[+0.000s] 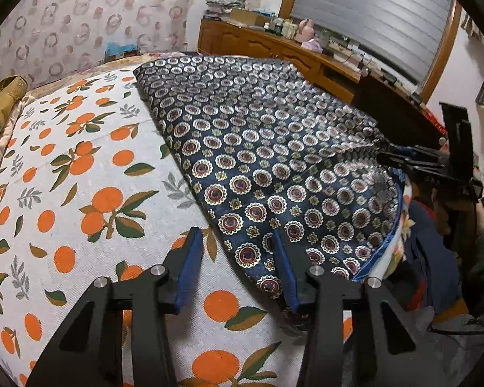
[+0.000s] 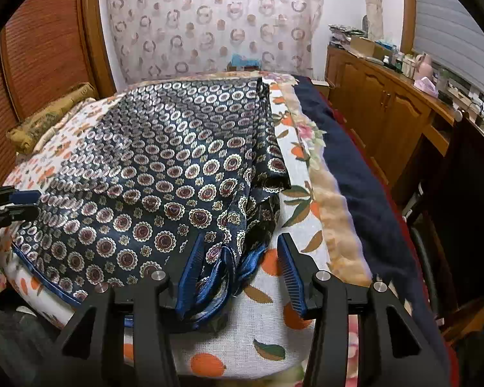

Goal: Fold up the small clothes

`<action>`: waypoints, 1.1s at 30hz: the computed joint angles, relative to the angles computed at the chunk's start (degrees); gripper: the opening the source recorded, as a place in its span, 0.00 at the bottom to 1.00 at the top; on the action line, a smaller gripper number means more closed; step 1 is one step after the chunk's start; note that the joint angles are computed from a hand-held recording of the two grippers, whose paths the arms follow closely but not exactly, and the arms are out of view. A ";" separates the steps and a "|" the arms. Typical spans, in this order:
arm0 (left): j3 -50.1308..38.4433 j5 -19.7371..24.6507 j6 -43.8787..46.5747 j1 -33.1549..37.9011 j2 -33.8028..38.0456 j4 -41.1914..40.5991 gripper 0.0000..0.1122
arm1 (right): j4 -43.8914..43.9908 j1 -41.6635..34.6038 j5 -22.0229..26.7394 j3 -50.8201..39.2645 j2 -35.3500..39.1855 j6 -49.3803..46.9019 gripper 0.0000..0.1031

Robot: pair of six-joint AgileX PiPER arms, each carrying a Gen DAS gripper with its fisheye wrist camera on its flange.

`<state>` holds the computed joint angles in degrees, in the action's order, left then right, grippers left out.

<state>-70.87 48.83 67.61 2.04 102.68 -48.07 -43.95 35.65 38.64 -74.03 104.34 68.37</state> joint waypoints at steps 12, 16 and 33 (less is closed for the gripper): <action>1.07 0.67 2.93 -0.94 -0.45 -0.10 0.10 | 2.28 0.20 -2.89 0.74 0.09 -4.07 0.27; -0.67 2.97 3.18 -0.46 0.22 -1.00 0.04 | 6.66 -0.85 -6.48 0.78 -0.44 -9.17 0.04; -26.71 9.67 -6.97 -0.08 8.69 -5.40 0.03 | -1.02 -6.37 -12.94 -3.60 -5.10 -5.97 0.03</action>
<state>-97.58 58.51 60.63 1.95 111.37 -53.46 -44.97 29.29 25.69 -77.63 99.24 62.40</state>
